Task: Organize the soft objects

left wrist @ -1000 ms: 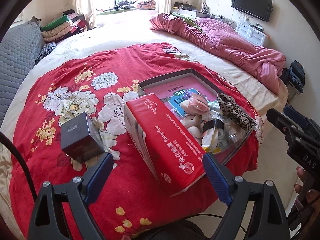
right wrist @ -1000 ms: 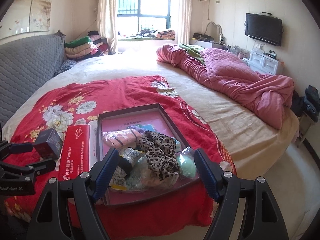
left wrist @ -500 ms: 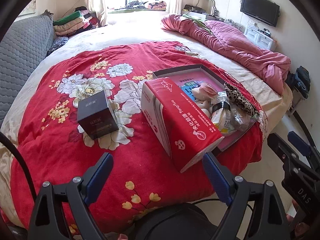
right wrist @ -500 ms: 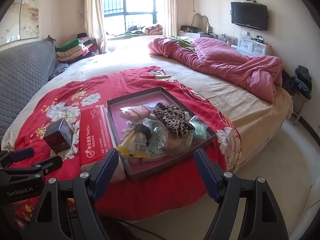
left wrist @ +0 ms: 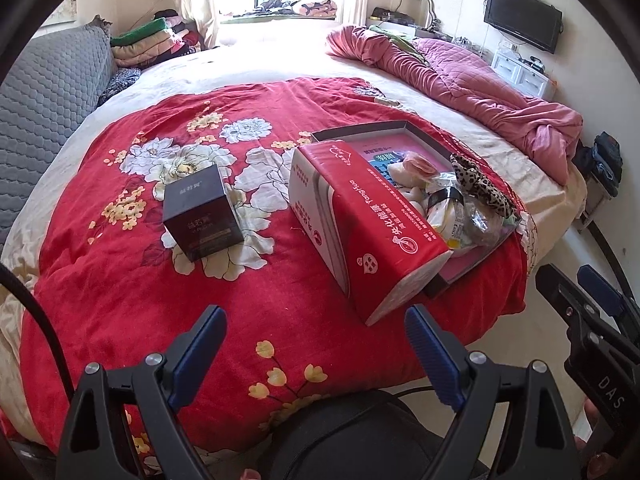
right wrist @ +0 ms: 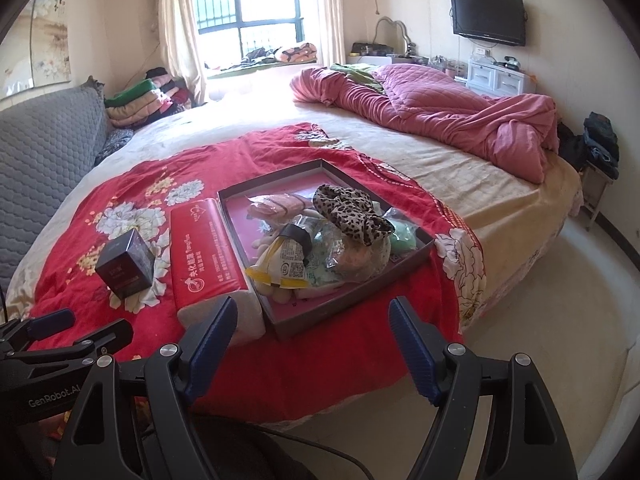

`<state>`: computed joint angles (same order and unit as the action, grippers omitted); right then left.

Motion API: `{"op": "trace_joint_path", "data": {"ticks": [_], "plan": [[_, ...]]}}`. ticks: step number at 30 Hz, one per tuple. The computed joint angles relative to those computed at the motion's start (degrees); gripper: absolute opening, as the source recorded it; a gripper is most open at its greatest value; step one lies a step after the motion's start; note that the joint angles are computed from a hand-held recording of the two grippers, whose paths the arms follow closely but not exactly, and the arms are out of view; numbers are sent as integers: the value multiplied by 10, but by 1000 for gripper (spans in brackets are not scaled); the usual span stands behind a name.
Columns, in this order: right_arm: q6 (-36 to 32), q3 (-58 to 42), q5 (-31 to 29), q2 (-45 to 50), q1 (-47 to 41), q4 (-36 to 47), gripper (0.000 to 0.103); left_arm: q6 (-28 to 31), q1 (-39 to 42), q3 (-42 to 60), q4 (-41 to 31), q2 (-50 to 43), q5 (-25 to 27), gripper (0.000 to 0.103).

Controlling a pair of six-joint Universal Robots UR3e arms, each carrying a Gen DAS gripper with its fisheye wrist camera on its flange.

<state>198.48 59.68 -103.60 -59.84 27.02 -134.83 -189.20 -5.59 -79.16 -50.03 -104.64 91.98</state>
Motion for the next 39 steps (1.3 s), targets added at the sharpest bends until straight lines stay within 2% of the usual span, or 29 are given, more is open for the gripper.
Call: {"op": "trace_joint_path", "data": {"ticks": [39], "plan": [[12, 19, 20, 6, -3, 18, 79, -4, -17, -11, 15, -7, 29, 90]]}}
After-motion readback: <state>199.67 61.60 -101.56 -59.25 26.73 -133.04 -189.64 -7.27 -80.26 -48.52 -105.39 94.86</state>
